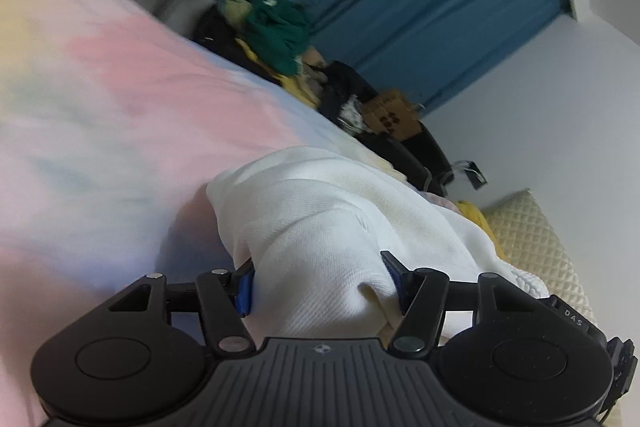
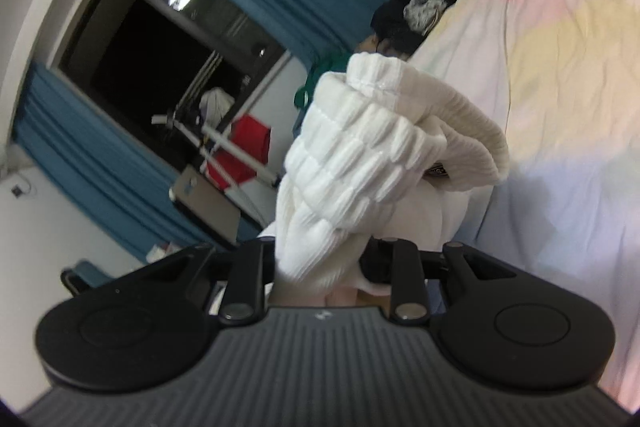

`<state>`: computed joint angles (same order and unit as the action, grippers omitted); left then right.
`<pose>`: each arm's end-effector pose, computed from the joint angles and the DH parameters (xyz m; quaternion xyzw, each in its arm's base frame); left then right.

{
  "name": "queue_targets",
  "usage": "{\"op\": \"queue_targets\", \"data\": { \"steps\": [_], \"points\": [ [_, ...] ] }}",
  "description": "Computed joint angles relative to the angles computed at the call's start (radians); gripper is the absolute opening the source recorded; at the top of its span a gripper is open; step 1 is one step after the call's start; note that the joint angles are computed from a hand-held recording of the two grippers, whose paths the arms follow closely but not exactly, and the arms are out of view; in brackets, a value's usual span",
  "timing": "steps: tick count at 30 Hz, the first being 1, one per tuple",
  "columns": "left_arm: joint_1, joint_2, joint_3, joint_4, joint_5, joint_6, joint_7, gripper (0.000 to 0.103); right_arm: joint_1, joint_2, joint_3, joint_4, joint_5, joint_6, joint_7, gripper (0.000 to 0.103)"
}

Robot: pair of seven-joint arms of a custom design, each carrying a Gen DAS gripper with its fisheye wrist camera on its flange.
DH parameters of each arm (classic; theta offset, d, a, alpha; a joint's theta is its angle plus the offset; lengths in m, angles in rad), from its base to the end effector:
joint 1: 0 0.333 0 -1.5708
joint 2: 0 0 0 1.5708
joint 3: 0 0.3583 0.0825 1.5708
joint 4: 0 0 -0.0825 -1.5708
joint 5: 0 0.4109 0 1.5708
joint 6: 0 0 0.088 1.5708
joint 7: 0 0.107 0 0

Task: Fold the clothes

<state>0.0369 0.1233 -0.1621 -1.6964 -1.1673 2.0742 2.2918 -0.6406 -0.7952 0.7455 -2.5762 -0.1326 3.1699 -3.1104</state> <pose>0.6536 -0.1235 0.6079 0.4818 -0.6968 0.5093 0.1513 0.4043 0.1364 0.6028 -0.1597 0.7867 -0.2487 0.5419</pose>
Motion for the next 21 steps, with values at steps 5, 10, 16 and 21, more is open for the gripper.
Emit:
{"op": "queue_targets", "data": {
  "steps": [5, 10, 16, 21],
  "points": [
    [-0.091, 0.125, -0.081, 0.162, 0.028, 0.077, -0.076, 0.063, -0.038, 0.022, -0.122, -0.037, -0.024, 0.076, -0.12, 0.03],
    [-0.191, 0.299, -0.171, 0.374, 0.141, 0.162, -0.145, 0.063, -0.121, 0.088, -0.197, -0.074, 0.002, 0.189, -0.232, 0.03],
    [-0.27, 0.446, -0.252, 0.461, 0.252, 0.274, -0.155, 0.063, -0.247, 0.144, -0.16, -0.16, 0.08, 0.308, -0.313, 0.03],
    [-0.255, 0.483, -0.308, 0.42, 0.282, 0.336, -0.061, 0.066, -0.25, 0.196, -0.124, -0.256, 0.17, 0.405, -0.338, 0.03]
  ]
}}
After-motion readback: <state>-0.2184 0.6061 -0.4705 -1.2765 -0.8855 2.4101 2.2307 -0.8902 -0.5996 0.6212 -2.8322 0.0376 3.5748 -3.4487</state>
